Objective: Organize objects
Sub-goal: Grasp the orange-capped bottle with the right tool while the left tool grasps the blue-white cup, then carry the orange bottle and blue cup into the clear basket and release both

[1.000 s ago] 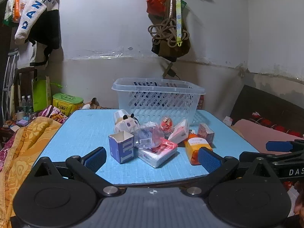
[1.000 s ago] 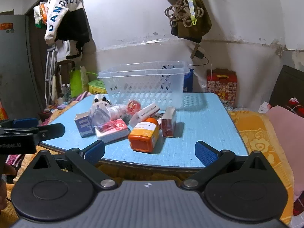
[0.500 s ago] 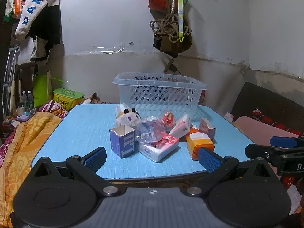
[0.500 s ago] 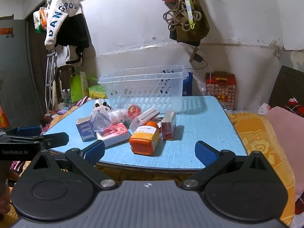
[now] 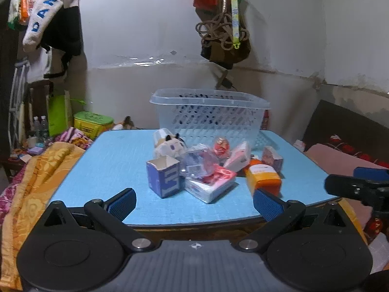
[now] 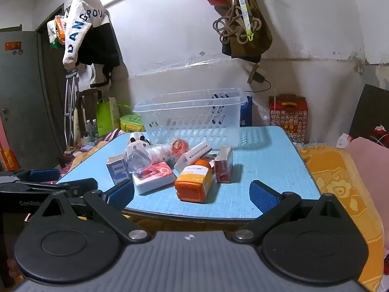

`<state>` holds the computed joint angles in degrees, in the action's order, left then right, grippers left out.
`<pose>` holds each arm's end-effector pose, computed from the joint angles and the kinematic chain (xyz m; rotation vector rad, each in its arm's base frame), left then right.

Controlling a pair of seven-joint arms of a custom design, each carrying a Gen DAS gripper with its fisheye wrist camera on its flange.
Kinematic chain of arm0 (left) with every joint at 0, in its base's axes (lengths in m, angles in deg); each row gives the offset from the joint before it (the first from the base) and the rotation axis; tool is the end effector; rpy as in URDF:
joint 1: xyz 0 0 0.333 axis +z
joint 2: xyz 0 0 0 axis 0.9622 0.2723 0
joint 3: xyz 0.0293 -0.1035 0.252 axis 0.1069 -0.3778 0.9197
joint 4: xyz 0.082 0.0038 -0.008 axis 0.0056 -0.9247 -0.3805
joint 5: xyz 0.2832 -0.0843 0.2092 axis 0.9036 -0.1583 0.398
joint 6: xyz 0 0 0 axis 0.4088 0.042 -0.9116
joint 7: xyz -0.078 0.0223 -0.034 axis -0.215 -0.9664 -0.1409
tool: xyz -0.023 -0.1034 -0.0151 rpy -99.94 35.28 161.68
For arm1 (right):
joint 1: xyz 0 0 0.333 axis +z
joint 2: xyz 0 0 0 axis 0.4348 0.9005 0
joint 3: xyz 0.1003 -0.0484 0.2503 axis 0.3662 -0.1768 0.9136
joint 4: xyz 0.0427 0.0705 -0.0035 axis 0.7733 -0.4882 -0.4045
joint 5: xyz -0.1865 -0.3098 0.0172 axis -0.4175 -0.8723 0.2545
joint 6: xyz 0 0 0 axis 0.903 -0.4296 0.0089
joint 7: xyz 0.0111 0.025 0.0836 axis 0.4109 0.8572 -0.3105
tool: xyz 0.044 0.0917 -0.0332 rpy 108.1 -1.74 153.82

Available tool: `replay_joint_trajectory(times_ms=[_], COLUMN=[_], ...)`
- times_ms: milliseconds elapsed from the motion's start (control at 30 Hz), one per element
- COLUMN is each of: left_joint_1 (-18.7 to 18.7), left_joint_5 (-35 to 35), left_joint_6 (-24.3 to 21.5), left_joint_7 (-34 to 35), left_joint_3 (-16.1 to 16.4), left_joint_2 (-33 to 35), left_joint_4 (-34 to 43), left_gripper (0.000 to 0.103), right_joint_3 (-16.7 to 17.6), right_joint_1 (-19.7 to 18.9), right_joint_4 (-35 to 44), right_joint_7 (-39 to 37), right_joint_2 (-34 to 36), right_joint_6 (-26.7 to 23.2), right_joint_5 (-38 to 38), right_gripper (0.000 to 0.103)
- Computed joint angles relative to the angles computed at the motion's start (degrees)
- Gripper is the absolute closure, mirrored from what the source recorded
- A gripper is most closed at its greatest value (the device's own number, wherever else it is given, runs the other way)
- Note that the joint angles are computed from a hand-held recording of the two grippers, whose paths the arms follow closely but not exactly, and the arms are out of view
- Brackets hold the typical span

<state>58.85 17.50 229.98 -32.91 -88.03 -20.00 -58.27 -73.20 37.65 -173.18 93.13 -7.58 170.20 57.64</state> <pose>0.4942 -0.2709 0.4300 -1.6752 1.3141 -0.8968 0.6084 0.1760 0.4678 -1.7443 0.9954 -0.5067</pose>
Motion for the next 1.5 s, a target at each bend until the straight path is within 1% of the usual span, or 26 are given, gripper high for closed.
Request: replay_joint_trajectory(times_ms=[100,167,267,333,367,433,500,567,600,667,767,900,1000,1033,1067,1100,1167,1200,1233,1267,1300,1367,1400,1433,1467,1500], left_joint_1=[0.2,0.4,1.6,2.5,3.0,4.4,6.6,8.5,8.3,7.2,5.5,5.2,4.5,4.1,3.3,2.7,1.8,1.6,1.6,1.7,1.1,-0.2,-0.2,0.3,0.5,1.0], left_joint_5=[0.4,-0.1,-4.1,-9.2,-11.2,-18.3,-26.5,-35.5,-36.5,-36.7,-35.1,-34.7,-35.7,-35.4,-34.9,-33.5,-31.9,-31.0,-30.8,-30.3,-29.0,-23.8,-21.8,-20.9,-19.2,-18.2], left_joint_6=[-0.1,0.1,4.0,5.3,5.7,7.3,12.0,16.2,16.5,14.7,12.8,16.0,15.1,14.9,14.0,14.6,14.6,15.0,15.1,15.5,15.1,14.2,14.0,14.0,13.9,13.7], left_joint_7=[-0.7,0.2,7.0,13.7,16.2,23.6,30.2,38.1,39.8,42.1,42.5,41.0,43.2,43.8,44.1,42.7,40.2,39.0,38.9,38.7,37.4,32.2,29.8,28.6,26.6,25.6], left_joint_3=[0.1,0.1,0.8,1.3,1.6,2.6,3.9,4.4,5.0,6.4,8.7,10.7,10.9,11.3,11.7,12.6,13.7,14.1,14.0,14.0,14.4,15.5,15.5,15.2,15.0,14.5], left_joint_2=[-0.8,-0.9,-0.8,-0.3,0.2,1.9,4.1,6.9,8.2,10.8,14.2,16.1,18.1,19.0,19.8,20.3,20.4,20.2,20.1,19.9,19.3,17.6,16.7,16.4,15.6,15.2], left_joint_4=[-0.7,-0.6,0.1,0.8,1.3,3.0,4.5,6.1,7.2,10.3,14.0,14.8,16.8,17.7,18.7,19.2,19.4,19.2,19.3,19.0,18.6,17.2,16.4,16.4,15.6,15.4], left_gripper=[0.000,0.000,0.000,0.000,0.000,0.000,0.001,0.008,0.010,0.010,0.010,0.010,0.010,0.010,0.010,0.011,0.019,0.032,0.049,0.058,0.061,0.061,0.061,0.061,0.061,0.061], right_joint_3=[-0.3,-0.3,-0.6,-1.6,-2.2,-3.5,-4.6,-6.3,-7.2,-8.6,-9.1,-7.8,-6.5,-6.1,-5.9,-5.8,-4.8,-4.1,-3.6,-3.3,-3.2,-2.9,-2.4,-0.7,-1.0,-0.2], right_joint_1=[0.2,0.0,-0.2,0.9,1.3,2.0,2.7,4.5,5.5,7.2,7.6,6.6,5.8,5.6,5.5,5.5,4.7,4.3,3.9,3.8,3.7,3.4,2.9,1.9,1.8,1.2], right_joint_4=[0.2,0.3,1.2,3.3,5.1,9.0,13.6,18.3,20.4,24.4,30.8,40.0,44.5,45.0,45.1,45.7,47.8,49.3,49.2,48.5,46.8,43.5,41.8,41.3,38.9,37.3], right_joint_7=[1.9,3.1,6.6,12.3,15.8,22.6,28.3,33.9,36.3,40.8,46.9,53.2,56.2,56.9,57.4,58.0,58.7,58.8,58.7,58.3,57.6,56.4,55.5,55.4,53.7,52.3], right_joint_2=[0.4,0.6,1.6,3.7,5.2,8.4,11.7,15.2,16.9,20.1,24.6,30.2,33.0,33.3,33.5,33.9,35.0,35.8,35.7,35.2,34.3,32.4,31.3,31.2,29.6,28.6], right_joint_6=[0.6,-0.1,-2.2,-2.3,-3.6,-6.7,-10.9,-13.1,-13.6,-13.6,-15.5,-20.1,-22.1,-22.0,-21.7,-21.8,-23.7,-24.9,-25.1,-24.7,-23.6,-21.5,-20.7,-19.8,-18.6,-17.3], right_joint_5=[-1.6,-3.1,-7.4,-14.6,-19.2,-26.9,-33.9,-41.2,-44.7,-50.1,-54.9,-59.0,-61.7,-62.5,-63.2,-63.9,-64.1,-63.8,-63.4,-63.3,-63.2,-62.7,-62.0,-62.5,-59.9,-58.6], right_gripper=[0.000,0.000,0.000,0.000,0.000,0.000,0.006,0.010,0.013,0.016,0.016,0.016,0.017,0.018,0.022,0.027,0.034,0.037,0.039,0.040,0.042,0.044,0.044,0.045,0.045,0.046])
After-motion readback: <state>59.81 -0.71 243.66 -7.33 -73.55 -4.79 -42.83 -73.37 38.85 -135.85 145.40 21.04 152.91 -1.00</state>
